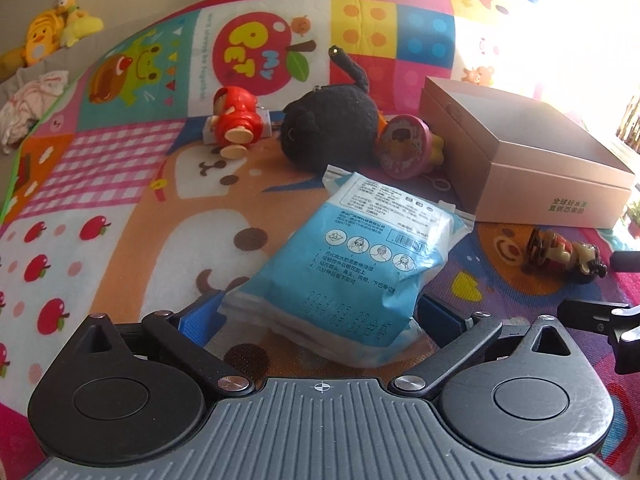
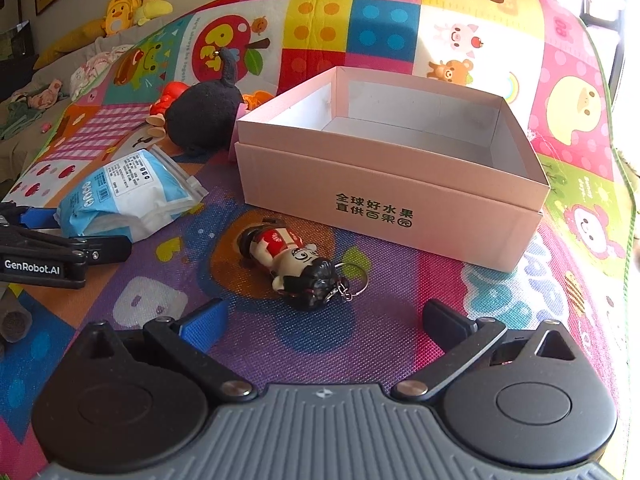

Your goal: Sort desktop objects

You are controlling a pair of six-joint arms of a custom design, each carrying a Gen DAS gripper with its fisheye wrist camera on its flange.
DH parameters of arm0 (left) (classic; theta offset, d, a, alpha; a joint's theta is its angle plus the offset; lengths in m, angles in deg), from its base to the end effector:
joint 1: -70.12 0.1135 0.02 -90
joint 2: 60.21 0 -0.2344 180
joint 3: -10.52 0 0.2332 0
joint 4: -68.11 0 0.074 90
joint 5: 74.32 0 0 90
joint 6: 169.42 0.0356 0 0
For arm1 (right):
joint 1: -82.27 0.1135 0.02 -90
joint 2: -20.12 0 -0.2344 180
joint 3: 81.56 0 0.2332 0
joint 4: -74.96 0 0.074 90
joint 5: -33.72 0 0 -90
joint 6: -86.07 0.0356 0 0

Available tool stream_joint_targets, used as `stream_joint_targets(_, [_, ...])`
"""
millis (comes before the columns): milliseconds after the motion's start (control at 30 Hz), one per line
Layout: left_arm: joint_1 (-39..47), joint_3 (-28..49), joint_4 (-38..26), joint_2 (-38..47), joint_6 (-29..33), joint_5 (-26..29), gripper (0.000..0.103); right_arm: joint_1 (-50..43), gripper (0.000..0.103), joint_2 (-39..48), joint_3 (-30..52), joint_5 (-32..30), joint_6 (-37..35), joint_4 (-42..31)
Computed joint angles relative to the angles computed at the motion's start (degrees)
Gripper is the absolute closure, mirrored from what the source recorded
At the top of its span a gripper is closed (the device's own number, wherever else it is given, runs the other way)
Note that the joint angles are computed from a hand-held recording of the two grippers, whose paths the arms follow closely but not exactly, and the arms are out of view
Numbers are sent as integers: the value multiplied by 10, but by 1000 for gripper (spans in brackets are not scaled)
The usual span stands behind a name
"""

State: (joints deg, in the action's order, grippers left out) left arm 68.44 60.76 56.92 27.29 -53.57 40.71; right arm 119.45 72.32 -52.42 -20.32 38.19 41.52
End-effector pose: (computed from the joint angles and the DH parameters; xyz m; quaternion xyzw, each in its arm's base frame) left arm 0.2653 -0.0228 0.1270 0.2918 0.8683 -0.1256 0.3810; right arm 0.1303 0.0726 0.1216 0.1281 0.9061 -0.0527 0.3997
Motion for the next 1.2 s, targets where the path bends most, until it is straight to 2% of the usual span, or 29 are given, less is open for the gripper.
stream_joint_targets(33, [2, 2, -5, 1, 3, 3, 0, 11, 0, 23, 13, 29, 5, -15])
stream_joint_targets(100, [7, 7, -12, 4, 11, 11, 0, 45, 0, 134, 63, 133, 66, -68])
stream_joint_targets(167, [8, 7, -14, 4, 12, 13, 0, 58, 0, 171, 86, 181, 121, -117])
stream_joint_targets(333, [9, 9, -21, 3, 18, 12, 0, 81, 0, 42, 46, 168, 107, -118])
stream_joint_targets(467, [14, 9, -31, -1, 33, 21, 0, 74, 0, 30, 36, 145, 53, -74])
stream_joint_targets(533, [19, 10, -37, -1, 39, 30, 0, 68, 0, 21, 37, 154, 44, -76])
stream_joint_targets(667, [33, 20, -59, 0, 52, 55, 0, 11, 0, -134, 18, 167, 22, -122])
stream_joint_targets(733, [32, 32, -78, 1, 52, 59, 0, -47, 0, -186, 13, 180, 11, -129])
stream_joint_targets(767, [32, 41, -93, 3, 52, 66, 0, -102, 0, -199, 13, 161, -20, -118])
stream_joint_targets(833, [32, 54, -111, 3, 51, 85, 0, -224, 10, -209, 3, 83, -112, -57])
stream_joint_targets(900, [26, 49, -101, -9, 42, 89, 0, -341, 34, -151, 10, -20, -178, 9])
stream_joint_targets(967, [21, 46, -95, -19, 38, 93, 0, -408, 48, -61, 29, -82, -216, 65])
stream_joint_targets(1100, [25, 54, -106, -20, 44, 104, 0, -403, 54, 89, 58, -78, -276, 169])
stream_joint_targets(1200, [29, 58, -101, -12, 52, 101, 0, -346, 53, 158, 77, -9, -314, 231])
